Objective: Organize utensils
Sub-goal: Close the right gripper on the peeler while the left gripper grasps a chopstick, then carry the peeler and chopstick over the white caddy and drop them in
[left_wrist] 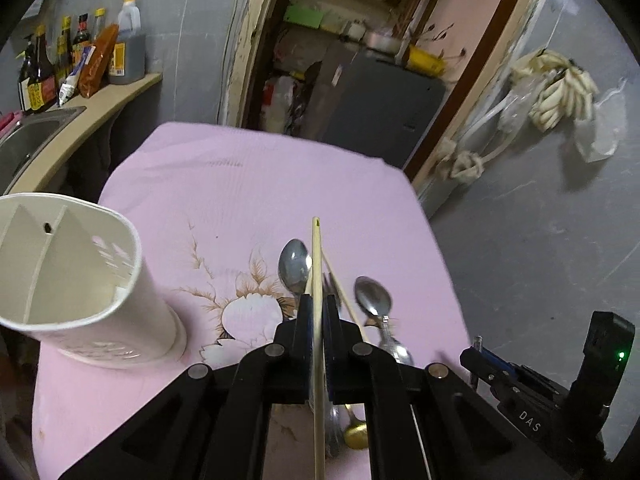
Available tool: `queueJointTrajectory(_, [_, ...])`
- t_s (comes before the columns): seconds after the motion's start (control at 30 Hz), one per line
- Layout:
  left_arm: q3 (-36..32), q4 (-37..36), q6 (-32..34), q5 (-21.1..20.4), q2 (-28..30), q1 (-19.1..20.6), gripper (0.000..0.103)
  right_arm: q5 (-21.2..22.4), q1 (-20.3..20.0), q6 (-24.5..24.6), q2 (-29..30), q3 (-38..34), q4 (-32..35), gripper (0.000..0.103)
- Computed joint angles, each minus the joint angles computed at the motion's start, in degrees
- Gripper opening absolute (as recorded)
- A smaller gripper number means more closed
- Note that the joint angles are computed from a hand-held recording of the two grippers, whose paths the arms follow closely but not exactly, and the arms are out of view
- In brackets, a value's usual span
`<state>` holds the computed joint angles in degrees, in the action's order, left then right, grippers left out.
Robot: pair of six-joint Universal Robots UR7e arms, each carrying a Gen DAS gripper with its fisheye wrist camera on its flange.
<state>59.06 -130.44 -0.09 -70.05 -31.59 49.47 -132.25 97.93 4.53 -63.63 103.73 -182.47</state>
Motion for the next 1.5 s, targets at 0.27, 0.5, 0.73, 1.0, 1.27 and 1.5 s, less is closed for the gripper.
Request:
queueJointTrajectory(0.27, [0.3,-3.7,1.4,-4.6,-2.8,1.0,0.005,-8.0,5.9,-5.3,0.9,-0.9,-6.6,0.011])
queueJointTrajectory(0.5, [-2.5,-4.0,2.5,-8.9,-4.4,2.8,0.005,-16.3,11.2,-3.1,3.1,-5.1,-1.4,0.011])
queueJointTrajectory(0.73, [-5.6,-3.3,4.7,-12.1,-5.8,4.9,0.005,-20.1,16.8,-5.9,6.9,-9.3,-2.9,0.011])
queueJointTrajectory(1.0, [-14.8,-5.7,8.1,-11.7,-2.8,7.5,0.005,-12.3,18.8,-22.5,17.7,-25.1,-13.6,0.011])
queueJointTrajectory(1.27, [-29.1,-9.1,9.4,-10.8,5.4,10.4,0.005,-2.6,17.7,-30.3,29.8,-45.7,-13.2,0.011])
queueJointTrajectory(1.5, [-35.2,-11.2,8.0,-9.1,10.5,11.9,0.005,0.7,14.7,-26.8,36.1,-54.4,-6.0,0.011])
